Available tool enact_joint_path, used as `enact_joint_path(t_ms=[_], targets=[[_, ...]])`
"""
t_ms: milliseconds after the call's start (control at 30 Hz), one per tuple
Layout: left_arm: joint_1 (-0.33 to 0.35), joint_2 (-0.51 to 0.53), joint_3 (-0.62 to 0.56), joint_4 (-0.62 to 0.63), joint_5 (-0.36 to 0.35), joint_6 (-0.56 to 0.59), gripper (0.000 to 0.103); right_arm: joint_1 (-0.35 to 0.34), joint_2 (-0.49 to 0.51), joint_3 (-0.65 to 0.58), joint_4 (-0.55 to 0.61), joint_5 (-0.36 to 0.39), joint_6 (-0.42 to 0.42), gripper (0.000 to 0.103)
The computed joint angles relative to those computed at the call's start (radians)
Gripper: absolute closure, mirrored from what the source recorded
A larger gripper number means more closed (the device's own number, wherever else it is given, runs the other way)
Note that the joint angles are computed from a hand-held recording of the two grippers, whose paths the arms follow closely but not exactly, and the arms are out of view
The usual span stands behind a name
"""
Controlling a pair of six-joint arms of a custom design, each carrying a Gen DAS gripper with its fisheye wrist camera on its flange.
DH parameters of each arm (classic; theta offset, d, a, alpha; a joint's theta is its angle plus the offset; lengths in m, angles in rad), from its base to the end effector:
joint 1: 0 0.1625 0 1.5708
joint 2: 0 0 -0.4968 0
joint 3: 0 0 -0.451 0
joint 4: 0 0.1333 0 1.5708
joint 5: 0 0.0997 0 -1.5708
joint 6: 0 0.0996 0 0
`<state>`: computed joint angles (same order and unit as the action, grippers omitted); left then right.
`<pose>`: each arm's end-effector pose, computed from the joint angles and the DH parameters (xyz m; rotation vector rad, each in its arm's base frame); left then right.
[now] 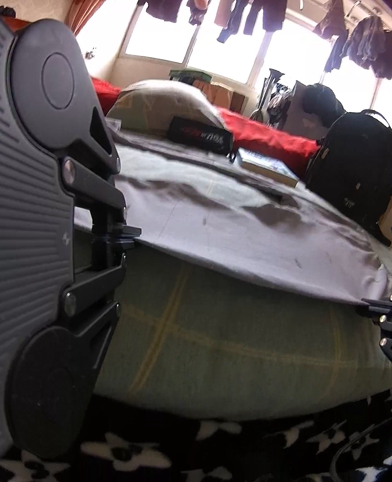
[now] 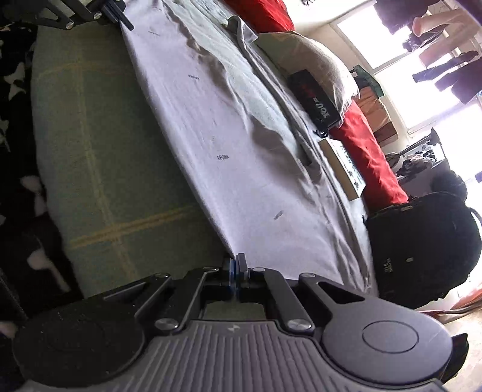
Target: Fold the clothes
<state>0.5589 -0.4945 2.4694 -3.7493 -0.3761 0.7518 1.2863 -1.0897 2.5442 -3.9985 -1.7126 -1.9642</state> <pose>-0.1897 -0.3851 -0.0321 1.4206 1.3457 -0.3699 -0.0034 -0.4364 0.1819 1.5701 -1.5179 0.3587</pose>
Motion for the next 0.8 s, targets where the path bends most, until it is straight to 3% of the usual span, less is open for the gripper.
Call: enact_joint_path(t_ms=[100, 167, 267, 400, 433, 500, 567, 700, 800], targets=[[-0.006, -0.003, 0.008, 0.059, 0.003, -0.044, 0.103, -0.01, -0.003, 0.006, 0.004, -0.006, 0.02, 0.099], [-0.018, -0.024, 0.021, 0.104, -0.008, -0.09, 0.097, -0.018, -0.028, 0.014, 0.028, -0.004, 0.053, 0.095], [-0.03, -0.086, 0.04, 0.201, -0.037, -0.21, 0.092, -0.032, -0.125, 0.021, 0.17, -0.014, 0.193, 0.087], [-0.034, -0.18, 0.047, 0.307, -0.092, -0.398, 0.092, -0.084, -0.292, -0.025, 0.482, 0.013, 0.523, 0.066], [-0.033, -0.198, 0.044, 0.315, -0.109, -0.437, 0.091, -0.101, -0.326, -0.042, 0.556, 0.032, 0.608, 0.064], [-0.022, -0.222, 0.033, 0.301, -0.144, -0.507, 0.082, -0.148, -0.367, -0.08, 0.667, 0.091, 0.777, 0.05], [-0.007, -0.236, 0.015, 0.3, -0.172, -0.596, 0.047, -0.19, -0.398, -0.123, 0.769, 0.151, 0.946, 0.046], [0.02, -0.232, -0.018, 0.252, -0.253, -0.678, 0.042, -0.291, -0.428, -0.181, 0.922, 0.321, 1.16, 0.044], [0.029, -0.198, -0.041, 0.198, -0.273, -0.674, 0.031, -0.337, -0.431, -0.204, 0.978, 0.423, 1.24, 0.039]])
